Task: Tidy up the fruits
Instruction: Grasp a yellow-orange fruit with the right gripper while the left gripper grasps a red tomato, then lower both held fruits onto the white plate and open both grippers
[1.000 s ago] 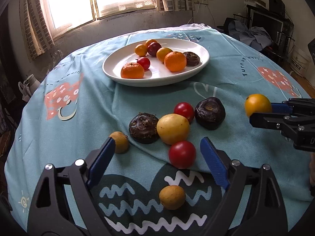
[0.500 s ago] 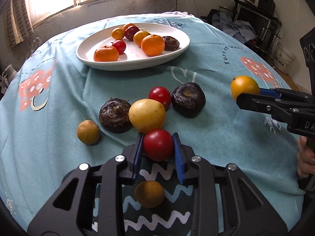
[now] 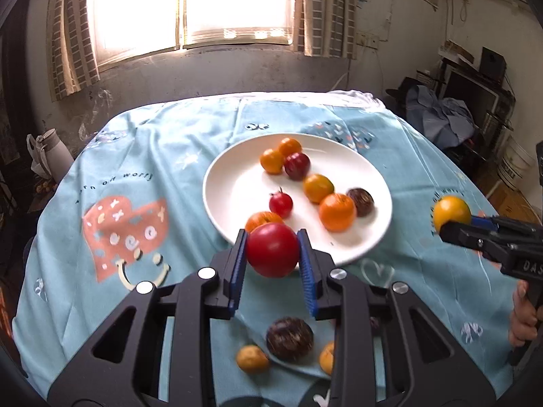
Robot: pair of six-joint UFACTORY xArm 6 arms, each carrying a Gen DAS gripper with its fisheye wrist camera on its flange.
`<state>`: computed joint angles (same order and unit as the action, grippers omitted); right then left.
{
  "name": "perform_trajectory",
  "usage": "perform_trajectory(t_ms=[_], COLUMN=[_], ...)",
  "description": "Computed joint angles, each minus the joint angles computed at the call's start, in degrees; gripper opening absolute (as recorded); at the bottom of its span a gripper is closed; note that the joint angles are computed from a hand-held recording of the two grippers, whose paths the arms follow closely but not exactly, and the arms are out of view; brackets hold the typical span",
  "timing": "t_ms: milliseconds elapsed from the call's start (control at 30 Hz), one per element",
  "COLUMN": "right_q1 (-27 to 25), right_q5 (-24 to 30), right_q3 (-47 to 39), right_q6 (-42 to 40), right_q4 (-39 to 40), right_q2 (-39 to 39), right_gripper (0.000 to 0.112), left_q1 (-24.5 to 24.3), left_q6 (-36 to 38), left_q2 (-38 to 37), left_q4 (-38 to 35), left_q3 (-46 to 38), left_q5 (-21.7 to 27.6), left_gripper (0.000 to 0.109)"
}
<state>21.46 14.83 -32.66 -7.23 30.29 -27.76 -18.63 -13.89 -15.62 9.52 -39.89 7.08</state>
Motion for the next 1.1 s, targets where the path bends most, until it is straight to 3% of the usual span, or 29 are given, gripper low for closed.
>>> perform_trajectory(t_ms=[67, 167, 267, 300, 333, 367, 400, 467, 567, 633, 733, 900, 1000, 1100], right_q1=[0.9, 2.5, 3.3, 3.2, 3.0, 2.8, 2.6, 3.0, 3.5, 3.9, 4.5, 4.7, 4.3, 4.2], right_q5=[0.8, 1.4, 1.5, 1.5, 1.4, 1.1, 0.4, -2.8, -4.0, -4.5, -6.6, -10.1, -9.3, -9.3], right_q3=[-4.5, -9.4, -13.1, -14.0, -14.4, -14.5, -14.2, -12.5, -10.7, -8.4, -2.5, 7.9, 9.8, 9.9], right_q6=[-3.6, -6.9, -8.5, -8.4, -7.1, -5.8, -5.5, -7.5, -12.3, -13.2, -9.2, 1.8, 3.0, 2.9], right_q4=[5.1, 9.4, 11.4, 11.1, 9.7, 8.3, 8.0, 11.1, 16.3, 16.9, 11.9, 1.4, 0.3, 0.5], right_q2=[5.5, 12.2, 17.2, 18.4, 19.2, 19.5, 19.4, 17.9, 14.5, 11.3, 4.8, -4.4, -6.6, -6.7], right_gripper=[0.038, 0.038, 0.039, 0.039, 0.039, 0.042, 0.052, 0.071, 0.071, 0.071, 0.071, 0.074, 0.074, 0.074], left_q1=[1.3, 1.8, 2.1, 2.1, 2.2, 2.6, 3.0, 3.2, 3.6, 4.4, 6.7, 7.5, 8.3, 7.6], left_q6=[-1.4, 3.9, 3.7, 4.0, 2.6, -0.5, -3.3, -2.6, -2.1, -5.3, -14.2, -13.6, -18.2, -16.7], left_q2=[5.5, 12.9, 17.7, 18.4, 18.5, 18.2, 17.7, 16.2, 13.1, 10.0, 4.0, -5.8, -10.7, -14.6], left_q4=[-0.6, -8.4, -8.9, -9.5, -8.3, -4.9, -1.6, -2.0, -4.1, 0.0, 11.8, 13.9, 20.7, 21.1], left_q3=[-5.3, -11.7, -15.2, -15.6, -15.2, -14.5, -13.9, -12.7, -10.1, -6.9, -0.3, 11.6, 16.1, 20.0], left_q5=[1.1, 2.8, 3.1, 2.8, 2.0, 0.8, 0.0, -0.7, -1.6, -2.0, -2.6, -2.9, -1.9, -1.6], left_gripper=[0.029, 0.029, 0.033, 0.039, 0.057, 0.066, 0.067, 0.069, 0.074, 0.075, 0.078, 0.078, 0.078, 0.078])
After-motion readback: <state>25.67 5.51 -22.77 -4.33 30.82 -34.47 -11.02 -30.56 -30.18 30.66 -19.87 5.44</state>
